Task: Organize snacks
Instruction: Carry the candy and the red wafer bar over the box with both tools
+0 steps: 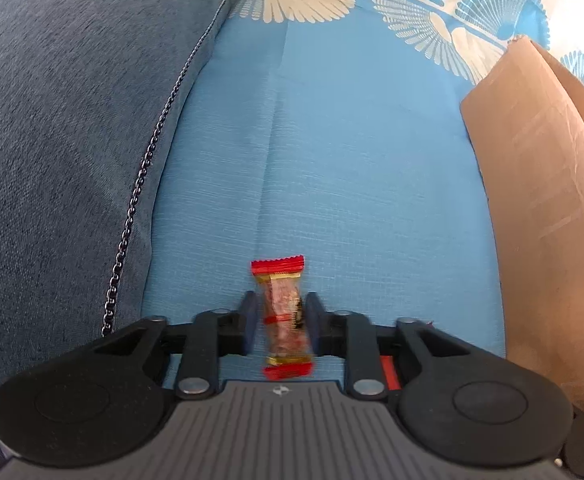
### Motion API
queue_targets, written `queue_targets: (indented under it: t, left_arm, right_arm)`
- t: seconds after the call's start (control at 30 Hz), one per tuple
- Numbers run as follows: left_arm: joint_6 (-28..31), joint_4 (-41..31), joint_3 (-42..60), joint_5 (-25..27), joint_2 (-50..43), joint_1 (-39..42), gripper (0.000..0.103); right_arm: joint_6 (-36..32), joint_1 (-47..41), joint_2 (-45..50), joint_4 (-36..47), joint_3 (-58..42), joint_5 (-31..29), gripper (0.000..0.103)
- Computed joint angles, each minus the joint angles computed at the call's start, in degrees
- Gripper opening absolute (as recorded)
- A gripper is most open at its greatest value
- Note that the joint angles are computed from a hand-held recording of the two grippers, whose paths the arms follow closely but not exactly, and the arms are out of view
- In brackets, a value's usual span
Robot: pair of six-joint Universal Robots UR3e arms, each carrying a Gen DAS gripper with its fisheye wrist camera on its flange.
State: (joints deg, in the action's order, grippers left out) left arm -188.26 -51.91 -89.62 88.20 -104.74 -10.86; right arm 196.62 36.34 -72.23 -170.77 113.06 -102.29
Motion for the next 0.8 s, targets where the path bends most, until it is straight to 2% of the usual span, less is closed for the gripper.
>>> queue_targets:
  t: [0.17,0.43,0.53,0.67,0.8]
  left_arm:
    - [0.02,5.27,-2.55,1.02,1.78,-0.65,0.019]
    - [-4.92,26.19,-19.3,-1.38,16.43,1.37,0.018]
    - [-6.01,31.87,-24.54,-1.92,22.15,1.7,0.018]
    - [-5.92,35.83,-26.5,0.08,24.34,-1.33,0.018]
    - [-3.94,37.38,-25.85,1.61,23.64,-4.38,0.018]
  right_arm:
    - [-0.07,0.89,-1.4,-4.76,2.2,-1.92,0.044]
    - [-3.32,5.15,-4.23,-19.55,7.19,-9.56,0.044]
    - [-4.52,7.08,-6.61,-25.53,9.82,-13.41,0.044]
    - [-6.86,8.55,-12.24,-32.01,14.83,-17.93,0.044]
    - [-8.13,5.65,-20.34,-34.68,20.39,-19.26,0.044]
